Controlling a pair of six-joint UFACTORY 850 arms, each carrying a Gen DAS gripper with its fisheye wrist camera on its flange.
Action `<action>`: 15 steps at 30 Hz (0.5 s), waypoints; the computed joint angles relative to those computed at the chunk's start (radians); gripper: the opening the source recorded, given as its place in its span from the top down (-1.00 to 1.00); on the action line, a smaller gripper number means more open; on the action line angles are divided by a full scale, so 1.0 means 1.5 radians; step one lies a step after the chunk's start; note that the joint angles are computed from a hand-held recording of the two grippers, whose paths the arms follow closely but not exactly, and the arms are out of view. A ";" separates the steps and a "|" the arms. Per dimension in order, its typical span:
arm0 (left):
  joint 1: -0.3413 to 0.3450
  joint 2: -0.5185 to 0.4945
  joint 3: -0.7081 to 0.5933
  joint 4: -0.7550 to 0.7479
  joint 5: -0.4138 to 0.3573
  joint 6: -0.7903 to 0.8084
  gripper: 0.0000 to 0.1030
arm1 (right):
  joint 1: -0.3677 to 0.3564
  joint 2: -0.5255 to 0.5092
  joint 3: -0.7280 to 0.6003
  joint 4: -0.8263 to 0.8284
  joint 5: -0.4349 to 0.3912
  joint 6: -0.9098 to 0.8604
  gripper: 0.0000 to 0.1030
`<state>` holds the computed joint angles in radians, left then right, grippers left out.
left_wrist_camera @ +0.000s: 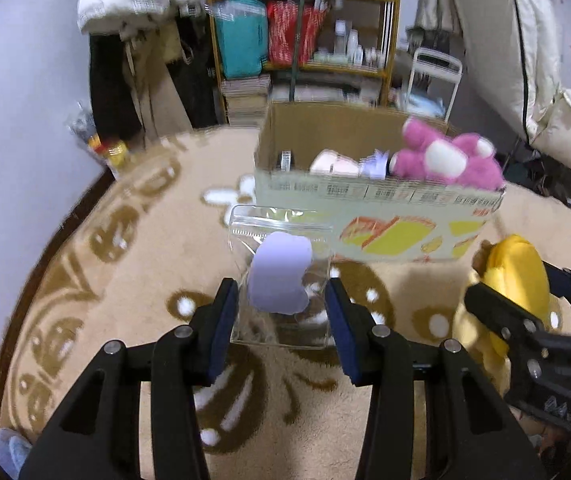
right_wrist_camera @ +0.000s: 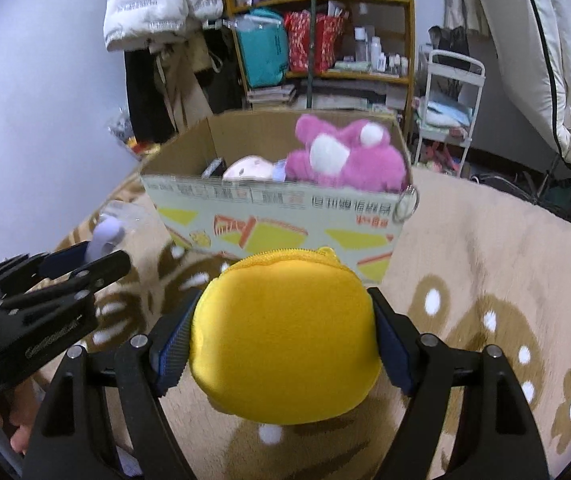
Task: Organize soft objects
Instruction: 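Close left gripper on clear bag while right gripper closes on yellow plush, then lift both items and carry them over the box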
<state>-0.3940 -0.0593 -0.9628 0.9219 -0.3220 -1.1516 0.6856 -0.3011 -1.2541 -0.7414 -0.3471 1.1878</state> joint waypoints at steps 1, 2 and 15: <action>-0.002 0.009 0.005 0.030 0.001 -0.030 0.15 | -0.002 0.003 0.001 -0.018 0.005 0.019 -0.62; -0.005 0.016 0.006 0.065 -0.002 -0.063 0.15 | -0.003 0.006 0.003 -0.046 0.010 0.049 -0.62; -0.018 0.029 -0.026 0.361 -0.023 -0.306 0.15 | -0.024 0.016 -0.029 -0.280 0.041 0.265 -0.62</action>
<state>-0.4209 -0.0154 -1.0019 1.4639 -0.3562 -1.6105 0.6498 -0.2772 -1.2974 -1.1620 -0.2851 1.5854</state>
